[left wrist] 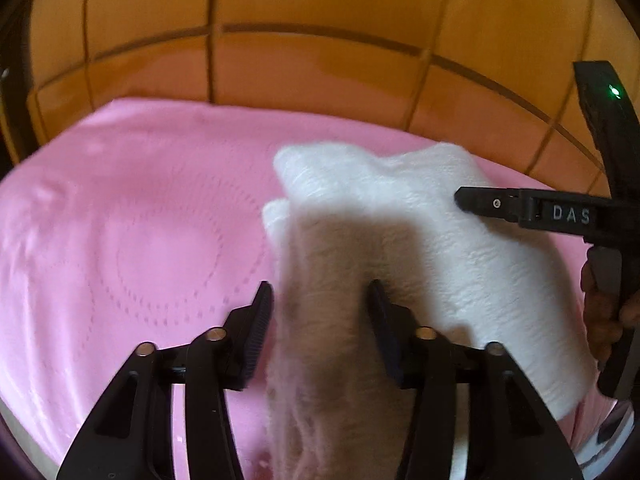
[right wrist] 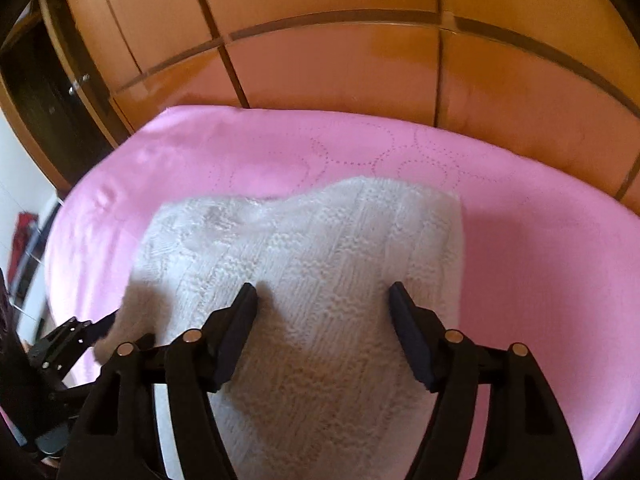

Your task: Fold small clothes

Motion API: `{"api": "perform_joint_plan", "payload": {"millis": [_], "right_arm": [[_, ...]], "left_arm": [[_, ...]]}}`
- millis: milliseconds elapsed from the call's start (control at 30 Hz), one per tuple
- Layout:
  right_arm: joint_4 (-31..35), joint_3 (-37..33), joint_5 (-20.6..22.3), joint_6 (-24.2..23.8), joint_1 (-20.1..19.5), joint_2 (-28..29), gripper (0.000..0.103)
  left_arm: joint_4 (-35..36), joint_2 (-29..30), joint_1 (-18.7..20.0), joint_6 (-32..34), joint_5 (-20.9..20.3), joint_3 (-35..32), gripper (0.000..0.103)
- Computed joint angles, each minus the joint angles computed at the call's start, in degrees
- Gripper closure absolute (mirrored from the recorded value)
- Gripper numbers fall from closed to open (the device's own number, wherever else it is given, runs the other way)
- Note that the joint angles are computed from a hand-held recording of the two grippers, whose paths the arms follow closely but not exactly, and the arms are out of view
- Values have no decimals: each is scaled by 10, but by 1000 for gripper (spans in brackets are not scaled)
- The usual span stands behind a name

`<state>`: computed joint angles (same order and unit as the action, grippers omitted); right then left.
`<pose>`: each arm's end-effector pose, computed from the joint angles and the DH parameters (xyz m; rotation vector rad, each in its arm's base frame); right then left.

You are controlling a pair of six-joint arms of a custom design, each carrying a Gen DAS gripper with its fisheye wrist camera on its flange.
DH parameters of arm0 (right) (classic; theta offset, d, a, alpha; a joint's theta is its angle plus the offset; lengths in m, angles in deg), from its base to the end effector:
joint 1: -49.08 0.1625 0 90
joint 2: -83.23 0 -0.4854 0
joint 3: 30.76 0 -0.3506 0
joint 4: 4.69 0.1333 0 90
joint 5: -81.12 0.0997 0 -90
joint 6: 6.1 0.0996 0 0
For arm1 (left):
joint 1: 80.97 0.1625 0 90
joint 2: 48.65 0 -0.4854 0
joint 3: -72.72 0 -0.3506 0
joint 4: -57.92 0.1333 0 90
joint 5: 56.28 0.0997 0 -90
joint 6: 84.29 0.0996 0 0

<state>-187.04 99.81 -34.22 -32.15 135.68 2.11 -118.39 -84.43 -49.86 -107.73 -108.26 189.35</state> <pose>0.0646 -0.4418 0.3776 0.2662 -2.4197 0.7829 -0.3757 -0.4541 0.0315 0.7562 2.5072 -0.6878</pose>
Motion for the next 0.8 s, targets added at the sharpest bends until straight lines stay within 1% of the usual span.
{"api": "perform_joint_plan", "payload": {"millis": [33, 67, 100, 133, 167, 233, 267, 300, 367, 400, 500, 533, 567, 633, 667, 700, 733, 800], "right_arm": [[-1, 3, 16, -5, -3, -6, 23], [4, 6, 43, -8, -11, -18, 19], [8, 13, 82, -6, -26, -39, 18], [10, 17, 104, 0, -37, -54, 18], [17, 27, 146, 12, -63, -83, 17], [26, 43, 214, 31, -112, -125, 11], [43, 50, 250, 37, -140, -145, 11], [77, 54, 292, 38, -177, -166, 10], [122, 62, 347, 36, -230, -187, 10], [154, 65, 383, 29, -260, -191, 10], [225, 62, 458, 10, -301, -181, 9], [235, 61, 470, 4, -303, -172, 11], [229, 63, 472, -1, -298, -164, 12], [220, 62, 453, -1, -276, -147, 20], [205, 63, 432, 4, -262, -143, 25], [200, 65, 422, 3, -255, -146, 34], [203, 66, 421, -1, -253, -157, 44], [210, 69, 420, -17, -248, -187, 50]], "left_arm": [[-7, -2, 4, -7, -5, 4, 43], [-13, -5, 9, -14, -16, 7, 43], [-15, -8, 14, -18, -26, 9, 43], [-19, -9, 16, -18, -27, 11, 43], [-24, -10, 17, -14, -29, 14, 43], [-33, -12, 23, -7, -41, 18, 43], [-39, -13, 28, -4, -51, 20, 43], [-45, -14, 32, -1, -61, 21, 43], [-60, -17, 49, 1, -100, 23, 43], [-67, -19, 59, -3, -123, 24, 43], [-84, -22, 85, -23, -187, 27, 43], [-92, -21, 94, -22, -211, 28, 43], [-101, -20, 99, -22, -226, 30, 43], [-123, -15, 118, -22, -281, 32, 43], [-134, -12, 127, -23, -306, 33, 43], [-147, -9, 131, -27, -317, 35, 46], [-158, -7, 132, -29, -325, 38, 49], [-173, -4, 129, -32, -341, 40, 52]]}}
